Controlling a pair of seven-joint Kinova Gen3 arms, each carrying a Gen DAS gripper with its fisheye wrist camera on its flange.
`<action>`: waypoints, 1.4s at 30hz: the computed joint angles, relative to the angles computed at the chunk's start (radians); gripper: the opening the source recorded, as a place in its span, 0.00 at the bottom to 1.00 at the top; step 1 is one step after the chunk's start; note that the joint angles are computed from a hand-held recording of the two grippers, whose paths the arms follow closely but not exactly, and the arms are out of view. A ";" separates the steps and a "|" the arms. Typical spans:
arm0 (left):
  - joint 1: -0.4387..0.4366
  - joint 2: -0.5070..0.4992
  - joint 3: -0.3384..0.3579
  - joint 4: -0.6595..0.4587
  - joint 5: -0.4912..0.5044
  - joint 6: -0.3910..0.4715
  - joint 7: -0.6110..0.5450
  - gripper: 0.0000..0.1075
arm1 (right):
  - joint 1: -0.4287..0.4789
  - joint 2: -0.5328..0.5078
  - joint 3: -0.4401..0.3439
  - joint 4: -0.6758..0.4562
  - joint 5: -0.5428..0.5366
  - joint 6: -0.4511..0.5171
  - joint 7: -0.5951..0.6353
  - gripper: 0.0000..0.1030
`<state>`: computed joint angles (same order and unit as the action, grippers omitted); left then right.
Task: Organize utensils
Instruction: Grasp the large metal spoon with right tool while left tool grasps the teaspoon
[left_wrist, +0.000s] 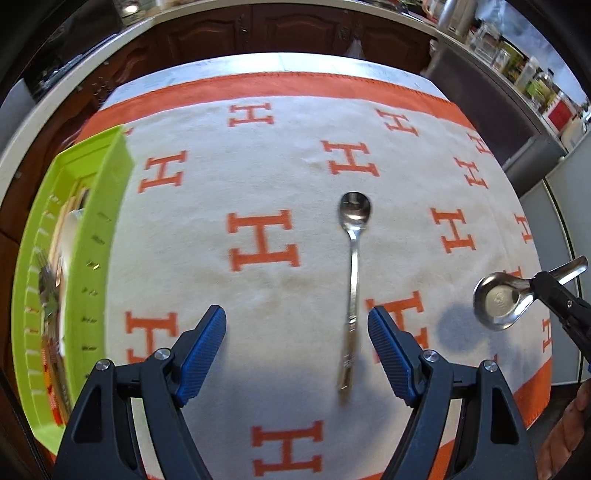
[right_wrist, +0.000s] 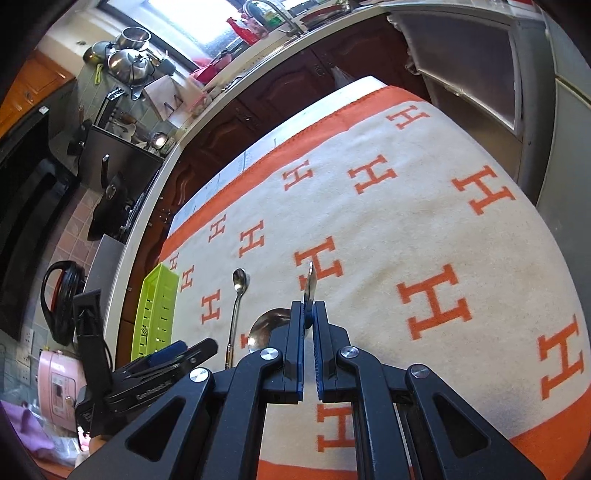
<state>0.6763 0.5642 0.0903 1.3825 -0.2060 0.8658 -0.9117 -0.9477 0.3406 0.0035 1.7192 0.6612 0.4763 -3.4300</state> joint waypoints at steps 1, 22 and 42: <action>0.005 0.015 0.001 -0.026 -0.004 0.023 -0.003 0.71 | -0.005 0.000 0.002 0.003 0.002 0.001 -0.007 0.05; -0.009 0.160 0.021 -0.295 0.103 0.247 -0.160 0.02 | -0.021 -0.012 -0.009 0.031 0.067 0.004 -0.135 0.05; -0.181 -0.273 0.032 0.210 0.166 -0.074 -0.144 0.02 | 0.012 0.031 -0.074 -0.126 -0.084 0.039 0.143 0.05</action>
